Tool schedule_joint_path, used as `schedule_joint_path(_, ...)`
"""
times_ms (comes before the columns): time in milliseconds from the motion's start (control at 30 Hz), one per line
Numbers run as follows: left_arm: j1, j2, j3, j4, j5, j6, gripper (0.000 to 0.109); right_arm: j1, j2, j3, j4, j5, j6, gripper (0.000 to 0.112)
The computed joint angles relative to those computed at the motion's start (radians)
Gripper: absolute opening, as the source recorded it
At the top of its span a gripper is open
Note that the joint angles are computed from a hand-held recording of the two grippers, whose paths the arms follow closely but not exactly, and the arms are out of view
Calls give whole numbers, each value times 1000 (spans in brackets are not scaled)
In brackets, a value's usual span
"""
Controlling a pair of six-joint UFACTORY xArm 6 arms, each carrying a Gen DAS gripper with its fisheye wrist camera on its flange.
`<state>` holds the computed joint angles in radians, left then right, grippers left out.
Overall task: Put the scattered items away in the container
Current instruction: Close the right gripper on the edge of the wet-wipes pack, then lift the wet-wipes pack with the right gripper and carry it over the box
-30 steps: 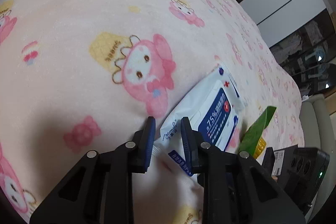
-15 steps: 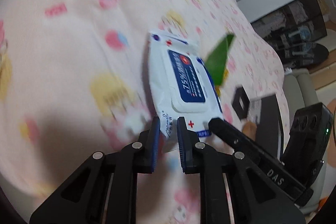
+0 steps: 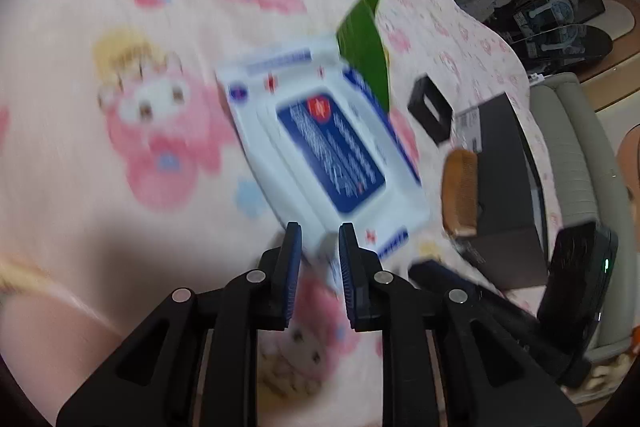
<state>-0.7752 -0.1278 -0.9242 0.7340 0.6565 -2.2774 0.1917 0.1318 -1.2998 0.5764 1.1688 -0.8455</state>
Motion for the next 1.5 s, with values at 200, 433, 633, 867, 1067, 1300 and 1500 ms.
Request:
schedule_joint_path(200,114,-63,34,-4,111,154,50,39,-47,60,-15,-40,-19,37)
schedule_joint_path(433,253,-26,97,-86,-82,329,56,80,13,27,-13,-66,28,40)
schedule_joint_path(633,210,15,55,-137,-106,379,43,55,66,-32,69,-9,40,40)
schedule_joint_path(867,101,21,9,-167,-64,366,43,25,29,0,39,-47,43,40)
schedule_joint_path(1067,168,9,82,-65,-155,231,46,31,110,-83,26,-43,76,44)
schedule_joint_path(1300,122,29,54,-104,-188,260,45,37,106,-97,27,-33,40,31)
schedule_joint_path(1500,32,49,-18,-106,-125,214,42,-20,50,-61,17,24,12,30)
